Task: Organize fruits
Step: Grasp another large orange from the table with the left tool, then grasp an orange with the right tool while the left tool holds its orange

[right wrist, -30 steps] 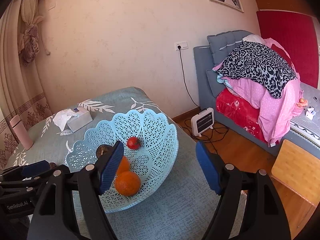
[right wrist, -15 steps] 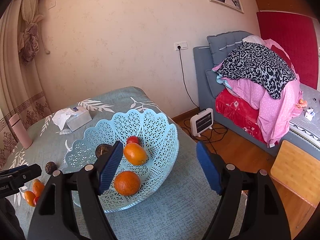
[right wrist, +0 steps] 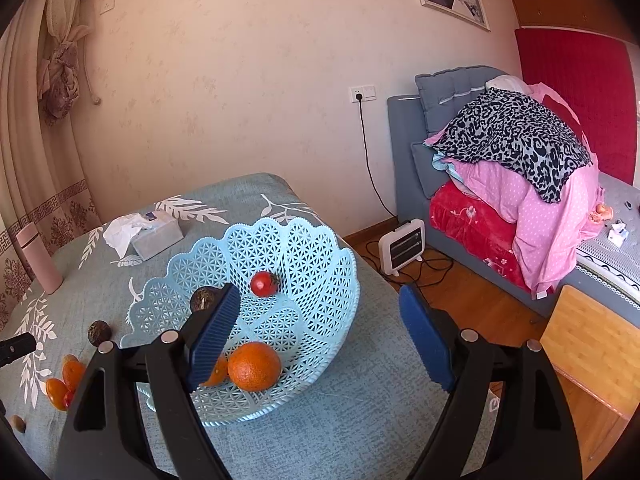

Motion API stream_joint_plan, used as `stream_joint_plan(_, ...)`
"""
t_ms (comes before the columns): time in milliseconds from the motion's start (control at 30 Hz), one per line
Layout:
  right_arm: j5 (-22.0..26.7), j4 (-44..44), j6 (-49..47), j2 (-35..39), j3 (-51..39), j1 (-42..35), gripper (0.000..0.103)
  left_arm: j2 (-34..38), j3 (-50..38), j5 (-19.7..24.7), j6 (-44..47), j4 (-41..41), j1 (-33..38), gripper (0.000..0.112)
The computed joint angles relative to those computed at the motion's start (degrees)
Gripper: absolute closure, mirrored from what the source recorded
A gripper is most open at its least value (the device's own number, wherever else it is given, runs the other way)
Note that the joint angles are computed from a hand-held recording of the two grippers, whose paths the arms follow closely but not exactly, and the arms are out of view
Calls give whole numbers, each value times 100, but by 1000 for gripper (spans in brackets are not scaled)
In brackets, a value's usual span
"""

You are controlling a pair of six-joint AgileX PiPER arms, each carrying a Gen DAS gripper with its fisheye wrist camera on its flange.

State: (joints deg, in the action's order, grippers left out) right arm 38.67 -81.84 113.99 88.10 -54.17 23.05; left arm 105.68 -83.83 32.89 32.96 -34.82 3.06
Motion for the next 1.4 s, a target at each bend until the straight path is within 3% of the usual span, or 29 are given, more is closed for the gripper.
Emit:
stream_joint_plan(367,234,111,-205,116,-141,118,20,-3,377,1,250,-137,551,29)
stream_joint_plan(800,358,136,-354,202,-227,203,20,74,590,-150,480,166,16,30)
stream_joint_plan(967,359,190,-464,220,-264,226,20,190,509,-87,578,194,-72,47)
stream_joint_plan(1133,70,604,-937,72,-397,196,20,360,315,442,926,-165,57,68)
stream_joint_plan(1233,-89,722,-1240,-22,-520,341,20,288,415,430,1057,-283,95,68)
stream_joint_plan(1400,-981,1739,-2577,240,-1029,493,20,-4,703,106,1197,-463,176,68)
